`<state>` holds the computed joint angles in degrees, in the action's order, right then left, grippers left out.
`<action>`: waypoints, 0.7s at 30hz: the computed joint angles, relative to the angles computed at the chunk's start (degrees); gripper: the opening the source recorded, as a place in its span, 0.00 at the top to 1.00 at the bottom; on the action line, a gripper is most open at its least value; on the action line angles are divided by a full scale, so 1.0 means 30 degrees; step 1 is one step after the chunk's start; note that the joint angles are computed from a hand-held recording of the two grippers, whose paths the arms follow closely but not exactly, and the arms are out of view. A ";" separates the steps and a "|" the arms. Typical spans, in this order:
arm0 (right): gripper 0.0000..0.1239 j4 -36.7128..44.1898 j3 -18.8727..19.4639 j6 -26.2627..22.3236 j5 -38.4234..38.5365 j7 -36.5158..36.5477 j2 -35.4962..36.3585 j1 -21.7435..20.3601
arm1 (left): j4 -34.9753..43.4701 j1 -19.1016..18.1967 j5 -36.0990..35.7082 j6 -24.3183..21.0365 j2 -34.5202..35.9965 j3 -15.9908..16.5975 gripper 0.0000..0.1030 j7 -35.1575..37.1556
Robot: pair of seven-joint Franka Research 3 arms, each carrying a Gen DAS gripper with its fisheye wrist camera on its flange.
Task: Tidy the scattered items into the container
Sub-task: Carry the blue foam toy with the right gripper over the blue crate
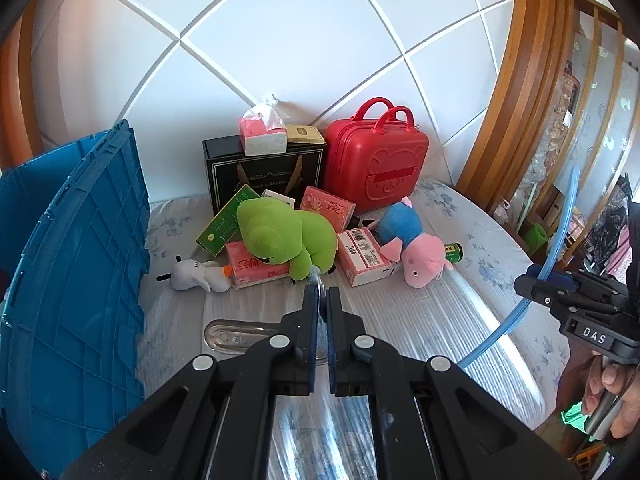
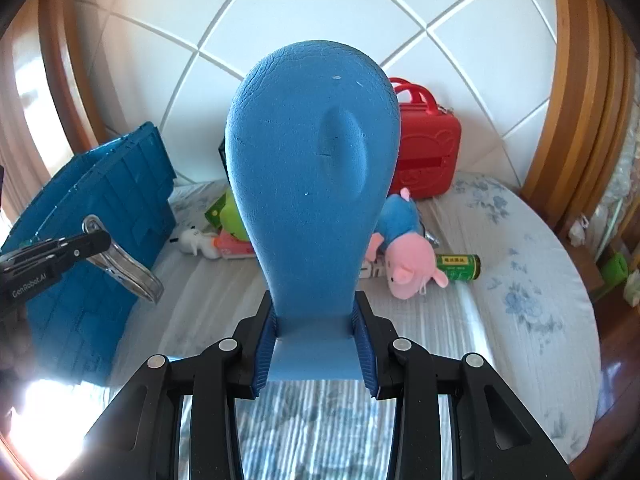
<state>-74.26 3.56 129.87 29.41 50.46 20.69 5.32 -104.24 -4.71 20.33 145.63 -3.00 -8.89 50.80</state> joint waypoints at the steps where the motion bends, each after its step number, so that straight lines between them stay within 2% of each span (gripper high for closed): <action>1: 0.71 -0.0199 0.0019 0.0009 0.0116 -0.0012 -0.0325 -0.0047 | 0.0061 -0.0043 -0.0013 -0.0224 -0.0141 -0.0041 0.96 0.0053; 12: 0.71 -0.2414 -0.0267 0.0437 0.1019 0.0185 -0.3318 0.0167 | 0.0208 -0.0412 -0.0506 -0.1717 -0.1854 -0.0270 0.96 0.1253; 21: 0.71 -0.3692 -0.0472 0.0866 0.1682 0.0450 -0.5329 0.0726 | -0.0410 -0.0315 -0.1137 -0.1694 -0.3612 -0.0045 0.96 0.2603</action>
<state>-85.34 2.14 132.47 34.46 51.81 4.70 7.49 -105.47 -5.66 16.92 140.55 -13.84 -9.02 58.61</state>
